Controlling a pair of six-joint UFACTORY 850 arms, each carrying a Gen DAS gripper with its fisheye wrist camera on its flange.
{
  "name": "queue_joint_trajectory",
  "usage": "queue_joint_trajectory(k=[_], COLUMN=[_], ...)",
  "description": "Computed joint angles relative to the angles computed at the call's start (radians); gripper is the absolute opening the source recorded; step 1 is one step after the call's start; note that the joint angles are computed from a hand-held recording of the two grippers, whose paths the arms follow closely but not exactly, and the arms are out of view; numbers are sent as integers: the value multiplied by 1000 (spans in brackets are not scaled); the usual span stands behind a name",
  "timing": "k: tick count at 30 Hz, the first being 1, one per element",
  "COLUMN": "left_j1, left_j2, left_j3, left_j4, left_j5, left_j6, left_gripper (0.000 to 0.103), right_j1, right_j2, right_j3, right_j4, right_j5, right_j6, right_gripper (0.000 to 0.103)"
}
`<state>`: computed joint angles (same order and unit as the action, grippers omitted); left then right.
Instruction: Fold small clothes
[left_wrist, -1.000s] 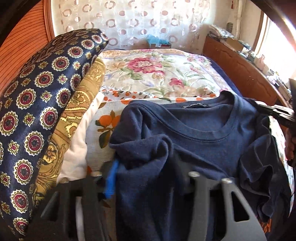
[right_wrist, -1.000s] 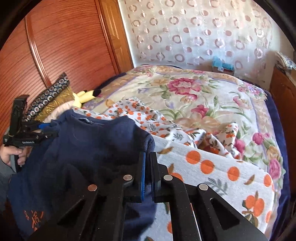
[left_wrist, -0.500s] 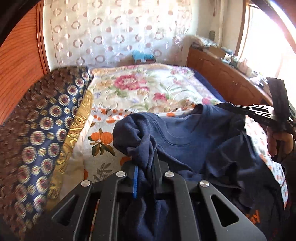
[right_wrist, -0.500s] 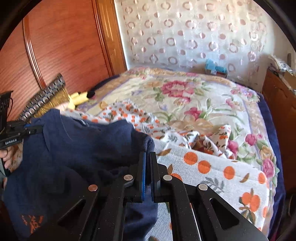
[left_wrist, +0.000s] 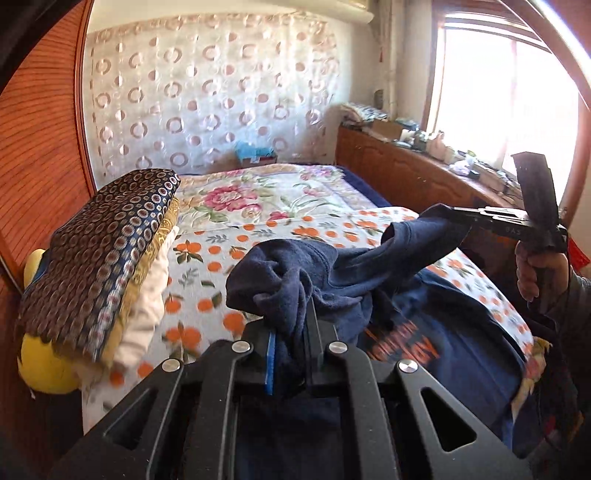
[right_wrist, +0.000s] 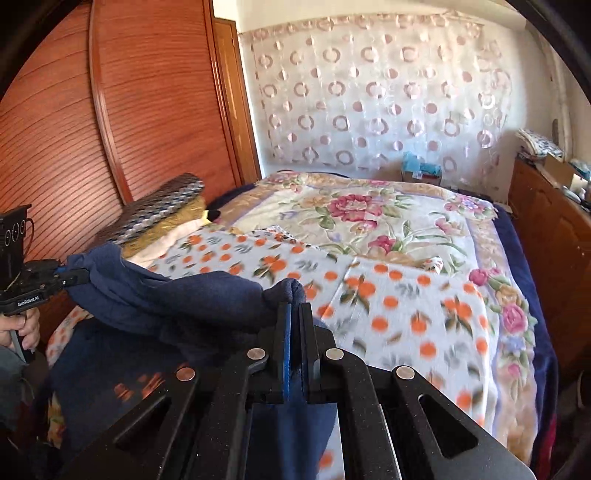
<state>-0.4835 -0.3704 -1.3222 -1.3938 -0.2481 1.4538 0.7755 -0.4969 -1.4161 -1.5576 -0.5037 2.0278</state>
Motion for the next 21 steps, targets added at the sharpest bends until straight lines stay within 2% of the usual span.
queue_joint_trajectory(k=[4, 8, 13, 17, 21], left_j1=[-10, -21, -36, -35, -41], left_j2=[99, 208, 274, 309, 359], left_j3=[139, 288, 390, 434, 473], left_j4=[-192, -294, -264, -163, -102], left_j5=[-10, -17, 1, 2, 25], left_j6=[188, 294, 262, 131, 84], left_gripper=[12, 12, 12, 12, 12], right_j1=[78, 163, 251, 295, 328], right_j2=[71, 133, 164, 180, 192], right_j3=[114, 208, 292, 328, 320], right_j4=[-20, -7, 27, 74, 157], right_j5=[-57, -105, -108, -118, -138], right_j6=[79, 135, 239, 278, 225], right_gripper=[3, 3, 3, 3, 3])
